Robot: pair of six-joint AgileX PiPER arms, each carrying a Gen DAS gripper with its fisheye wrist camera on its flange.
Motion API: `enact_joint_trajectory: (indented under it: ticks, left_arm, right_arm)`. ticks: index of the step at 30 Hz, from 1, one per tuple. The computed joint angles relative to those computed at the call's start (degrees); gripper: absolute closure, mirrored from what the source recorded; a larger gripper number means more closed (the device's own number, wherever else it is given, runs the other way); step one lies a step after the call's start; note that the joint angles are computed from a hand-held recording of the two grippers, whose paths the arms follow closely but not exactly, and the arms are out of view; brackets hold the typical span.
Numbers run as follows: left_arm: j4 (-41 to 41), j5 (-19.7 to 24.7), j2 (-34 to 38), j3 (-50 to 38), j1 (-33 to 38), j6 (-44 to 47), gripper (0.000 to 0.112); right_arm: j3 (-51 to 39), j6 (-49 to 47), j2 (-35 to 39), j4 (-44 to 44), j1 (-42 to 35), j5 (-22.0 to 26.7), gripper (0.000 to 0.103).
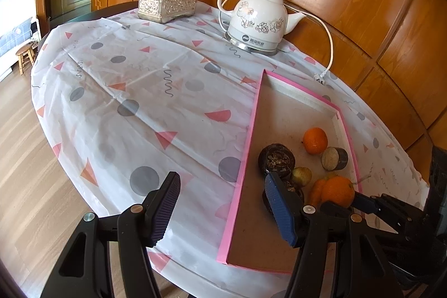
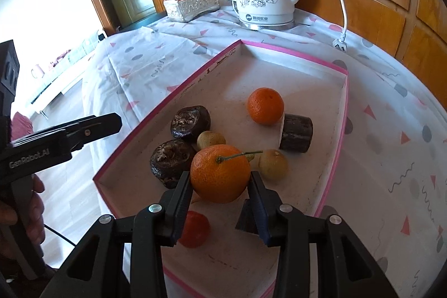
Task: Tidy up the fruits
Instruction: 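Carry the mandarin into the tray and open the right tool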
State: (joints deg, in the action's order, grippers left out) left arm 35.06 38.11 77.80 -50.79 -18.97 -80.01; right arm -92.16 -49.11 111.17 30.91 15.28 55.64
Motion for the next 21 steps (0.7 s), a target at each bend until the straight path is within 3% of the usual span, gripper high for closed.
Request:
enact_joint_trajectory:
  ticks: [7, 21]
  left_arm:
    - [0.2, -0.1, 0.1, 0.1, -0.3, -0.3, 0.048]
    - [1.4, 1.3, 0.4, -1.0, -2.7, -1.0, 0.048]
  right_arm:
    - [1.8, -0.6, -1.3, -0.2, -0.3, -1.3, 0.054]
    - [3.7, 0.2, -2.9, 3.1, -3.4, -1.7, 0.054]
